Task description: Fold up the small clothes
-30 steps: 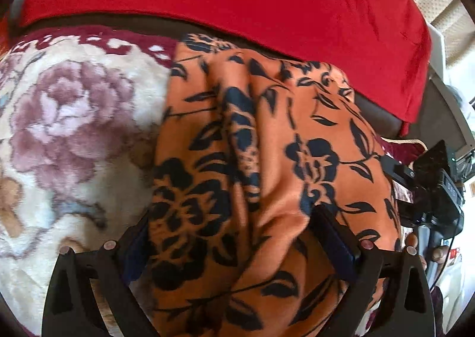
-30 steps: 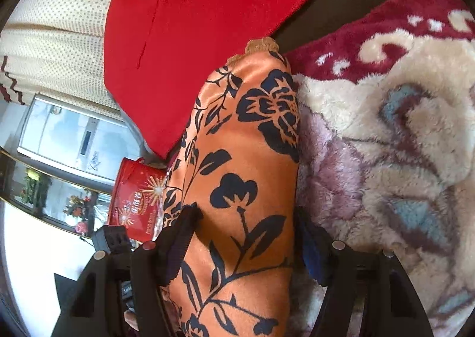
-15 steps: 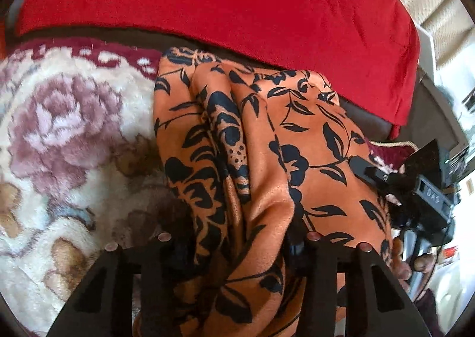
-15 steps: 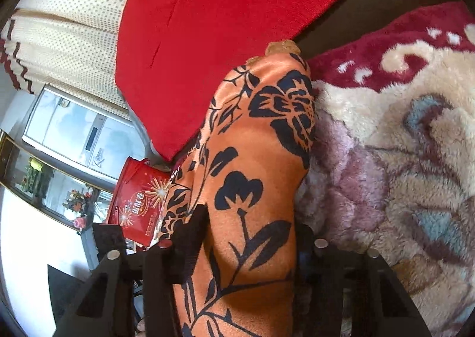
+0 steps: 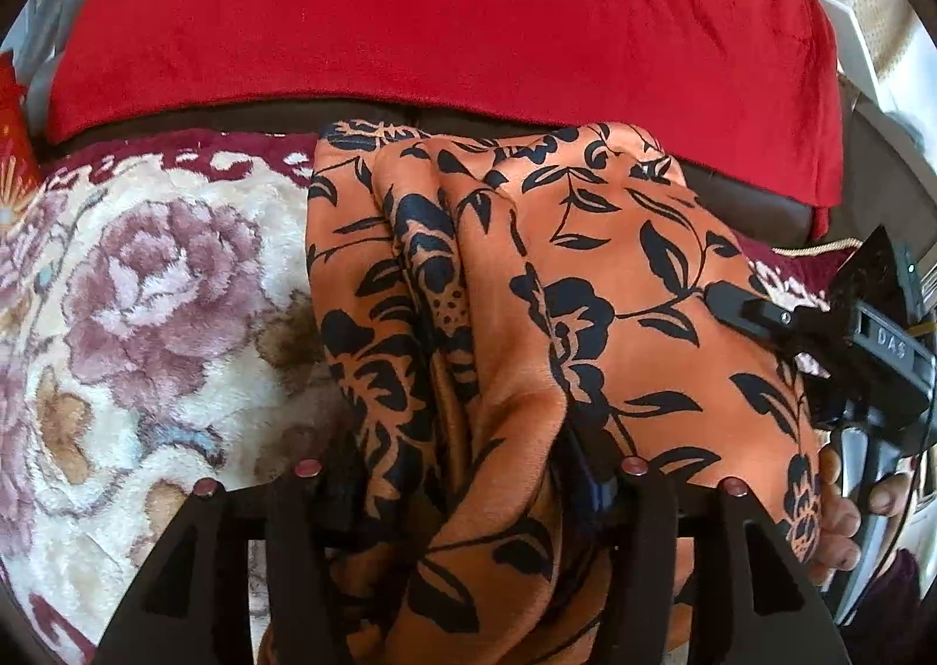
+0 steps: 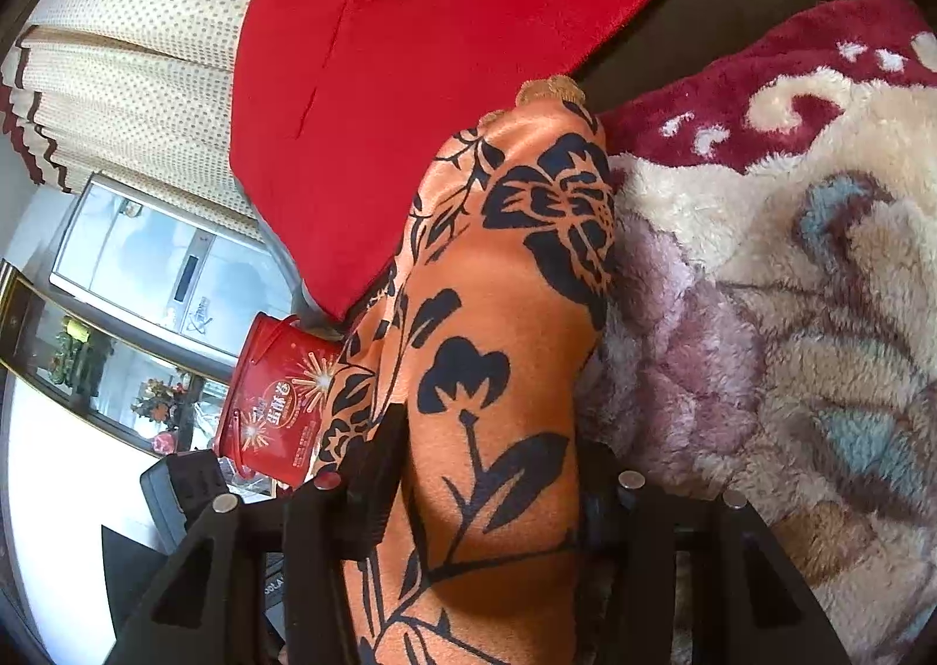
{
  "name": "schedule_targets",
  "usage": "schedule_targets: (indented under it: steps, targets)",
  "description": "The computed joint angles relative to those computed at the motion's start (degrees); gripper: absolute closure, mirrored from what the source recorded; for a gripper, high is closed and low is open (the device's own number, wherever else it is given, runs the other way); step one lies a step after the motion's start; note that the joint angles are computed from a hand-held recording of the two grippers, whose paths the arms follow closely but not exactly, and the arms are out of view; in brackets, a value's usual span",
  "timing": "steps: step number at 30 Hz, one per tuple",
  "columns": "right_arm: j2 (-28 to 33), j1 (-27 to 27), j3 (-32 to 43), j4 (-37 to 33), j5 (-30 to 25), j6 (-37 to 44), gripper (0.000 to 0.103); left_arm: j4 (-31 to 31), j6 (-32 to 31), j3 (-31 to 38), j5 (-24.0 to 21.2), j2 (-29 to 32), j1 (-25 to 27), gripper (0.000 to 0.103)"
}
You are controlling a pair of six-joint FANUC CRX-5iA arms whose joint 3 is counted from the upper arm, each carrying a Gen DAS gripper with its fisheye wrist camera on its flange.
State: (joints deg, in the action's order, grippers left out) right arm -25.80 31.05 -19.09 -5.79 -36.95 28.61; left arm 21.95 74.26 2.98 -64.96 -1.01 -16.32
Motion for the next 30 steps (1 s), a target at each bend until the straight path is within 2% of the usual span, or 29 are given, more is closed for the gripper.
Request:
schedule_targets:
  steps: [2,9,11,16,23,30]
  targets:
    - [0.17,-0.06,0.32,0.01,-0.52,0.0,0.047,-0.67,0.78,0.62,-0.18,0.18,-0.47,0.042]
    - [0.61,0.07,0.81,0.08,-0.83,1.1,0.042,0.05,0.98,0.4,-0.01,0.26,-0.49,0.041]
    - [0.73,0.49,0.84,0.87,-0.93,0.84,0.042,0.62,0.23,-0.45,1.03,0.25,-0.47,0.044]
    - [0.49,1.78,0.01,3.89,-0.02,-1.81,0.047,1.04,-0.74,-1.6,2.55,-0.9,-0.34,0.06]
    - [-0.95,4.82,-1.39,11.77,1.7,-7.42,0.059,-0.56,0.16,-0.94,3.36,-2.75,-1.26,0.066]
    - [-4.32,7.92,-1.08,17.46,0.07,-9.6,0.06,0.77,-1.68,-1.07,4.78,-6.92,-3.68,0.074]
